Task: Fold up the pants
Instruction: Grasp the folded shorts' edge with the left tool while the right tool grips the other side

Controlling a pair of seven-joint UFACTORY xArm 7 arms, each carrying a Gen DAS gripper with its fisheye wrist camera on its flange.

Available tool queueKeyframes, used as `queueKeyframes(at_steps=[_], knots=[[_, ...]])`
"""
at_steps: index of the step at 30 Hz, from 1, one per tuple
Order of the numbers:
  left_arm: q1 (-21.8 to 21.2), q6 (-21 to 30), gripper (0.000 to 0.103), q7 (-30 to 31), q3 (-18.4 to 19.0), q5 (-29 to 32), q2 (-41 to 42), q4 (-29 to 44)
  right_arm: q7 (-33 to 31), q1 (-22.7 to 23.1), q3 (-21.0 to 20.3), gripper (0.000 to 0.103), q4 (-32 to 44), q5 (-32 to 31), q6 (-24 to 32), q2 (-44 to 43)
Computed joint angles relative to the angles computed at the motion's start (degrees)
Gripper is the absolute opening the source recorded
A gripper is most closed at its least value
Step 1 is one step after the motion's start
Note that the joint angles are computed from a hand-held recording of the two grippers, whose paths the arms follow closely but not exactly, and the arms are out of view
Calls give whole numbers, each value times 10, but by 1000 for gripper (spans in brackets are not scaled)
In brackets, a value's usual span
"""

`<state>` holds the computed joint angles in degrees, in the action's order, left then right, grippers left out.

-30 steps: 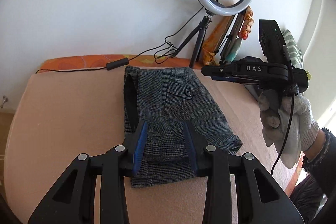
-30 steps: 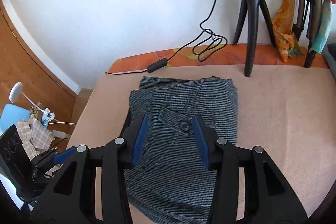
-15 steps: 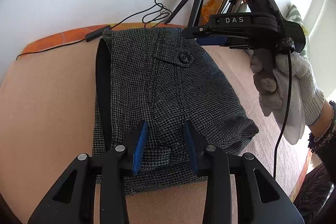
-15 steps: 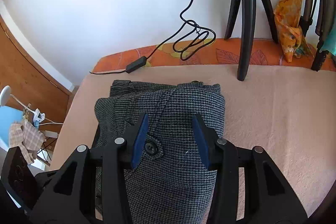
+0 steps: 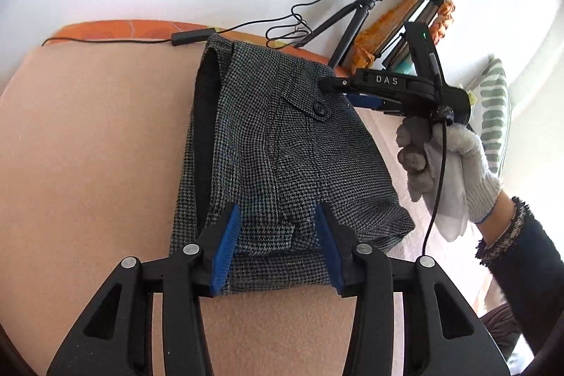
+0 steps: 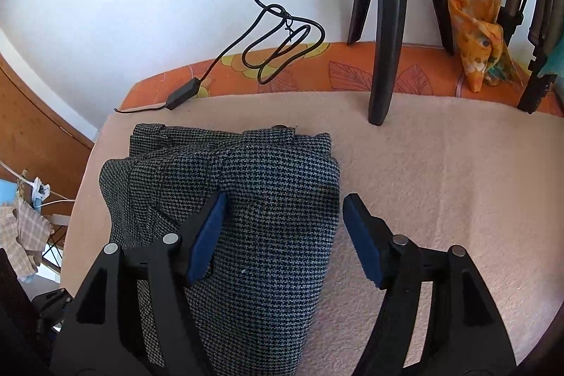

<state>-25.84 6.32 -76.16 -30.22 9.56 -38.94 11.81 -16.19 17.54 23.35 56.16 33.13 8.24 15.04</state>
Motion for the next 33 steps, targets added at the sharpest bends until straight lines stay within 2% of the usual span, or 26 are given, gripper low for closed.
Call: queueKeyframes(at_steps=[1, 2, 3, 4, 5, 9, 12, 14, 20, 26, 29, 31, 33], knots=[[-15, -1, 49, -14, 7, -14, -14, -10, -17, -15, 13, 73, 1, 17, 9, 0], [-24, 7, 56, -32, 10, -27, -26, -16, -39, -31, 27, 73, 3, 42, 19, 0], [-34, 39, 68, -58, 8, -43, -45, -18, -63, -44, 37, 74, 3, 70, 30, -2], [-42, 75, 70, -83, 9, -58, -62, -18, -83, -51, 40, 75, 5, 94, 43, -3], [-48, 88, 70, -112, 11, -70, -75, -26, -101, -56, 42, 76, 8, 116, 57, -3], [-77, 47, 70, -240, -5, -105, -132, -89, -176, -75, 44, 76, 11, 214, 113, -9], [-81, -7, 70, -315, -19, -114, -121, -115, -208, -73, 34, 76, 5, 262, 139, -19], [-67, -31, 70, -328, -22, -100, -89, -107, -216, -62, 22, 76, 2, 275, 146, -21], [-2, -70, 70, -373, -69, -57, -44, -80, -231, -23, -15, 76, 5, 298, 153, -19], [80, -98, 76, -477, -174, -55, -68, -77, -255, 2, -43, 76, 22, 339, 166, -5], [84, -94, 76, -516, -186, -52, -82, -81, -268, 5, -50, 76, 27, 355, 174, -2], [76, -71, 77, -533, -193, -43, -94, -77, -269, 4, -55, 76, 26, 363, 183, -3], [88, -47, 78, -550, -209, -28, -96, -62, -274, 2, -60, 76, 23, 366, 195, -6]])
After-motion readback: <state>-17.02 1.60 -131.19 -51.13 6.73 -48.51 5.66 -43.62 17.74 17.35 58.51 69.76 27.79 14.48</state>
